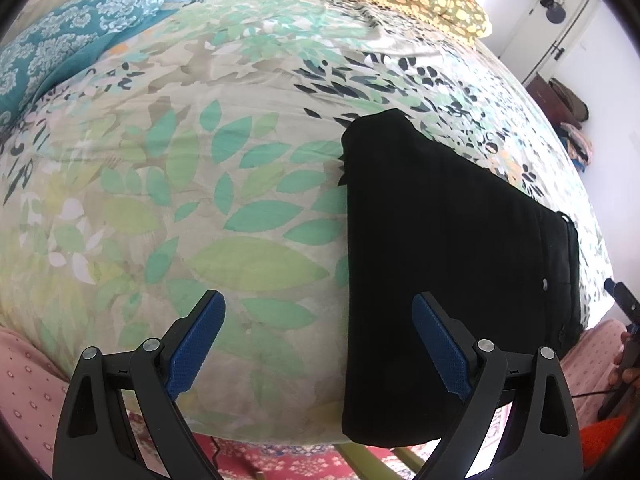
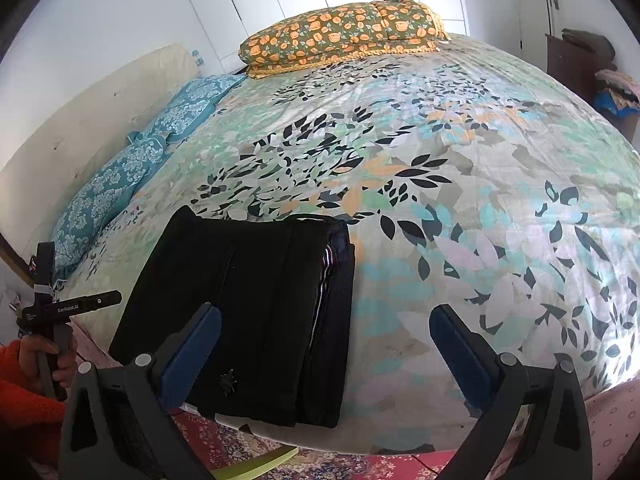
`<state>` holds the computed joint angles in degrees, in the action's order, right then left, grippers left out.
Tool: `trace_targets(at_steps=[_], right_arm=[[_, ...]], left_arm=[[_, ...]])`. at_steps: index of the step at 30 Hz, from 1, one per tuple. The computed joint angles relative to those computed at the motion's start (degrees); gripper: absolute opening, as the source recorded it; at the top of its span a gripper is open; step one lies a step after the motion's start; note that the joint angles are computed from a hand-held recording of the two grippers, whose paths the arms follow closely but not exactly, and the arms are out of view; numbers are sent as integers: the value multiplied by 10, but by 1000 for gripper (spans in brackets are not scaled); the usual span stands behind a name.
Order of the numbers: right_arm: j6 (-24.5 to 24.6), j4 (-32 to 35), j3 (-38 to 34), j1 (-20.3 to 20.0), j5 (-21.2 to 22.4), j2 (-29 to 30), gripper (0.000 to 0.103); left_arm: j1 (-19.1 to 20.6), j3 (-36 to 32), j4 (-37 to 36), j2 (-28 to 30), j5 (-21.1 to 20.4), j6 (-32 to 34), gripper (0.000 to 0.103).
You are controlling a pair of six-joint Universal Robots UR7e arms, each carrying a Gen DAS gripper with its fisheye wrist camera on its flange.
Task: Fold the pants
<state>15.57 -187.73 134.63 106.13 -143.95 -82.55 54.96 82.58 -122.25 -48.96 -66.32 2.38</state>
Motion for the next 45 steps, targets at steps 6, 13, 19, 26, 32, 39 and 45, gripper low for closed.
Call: trace_targets(at_steps=[6, 13, 19, 26, 32, 39, 45], right_arm=[[23, 10, 7, -11, 20, -8, 103], [25, 15, 15, -29, 71, -33, 103], [32, 97, 32, -117, 269, -125, 103], [11, 180, 21, -225, 422, -111, 103], [2, 187, 13, -274, 513, -102, 103], [-32, 214, -21, -227, 475, -54, 81], [-32, 216, -33, -196, 457, -73, 41]], left_arm=[[-2, 3, 0, -1, 3, 5, 95], [4, -16, 11, 7, -6, 9, 95], [39, -99, 75, 41, -54, -45, 95], [53, -138, 167, 79, -163, -28, 95], [34, -130, 157, 100, -169, 25, 95], [26, -113, 141, 90, -193, 23, 25], [18, -123, 130, 77, -227, 26, 21]])
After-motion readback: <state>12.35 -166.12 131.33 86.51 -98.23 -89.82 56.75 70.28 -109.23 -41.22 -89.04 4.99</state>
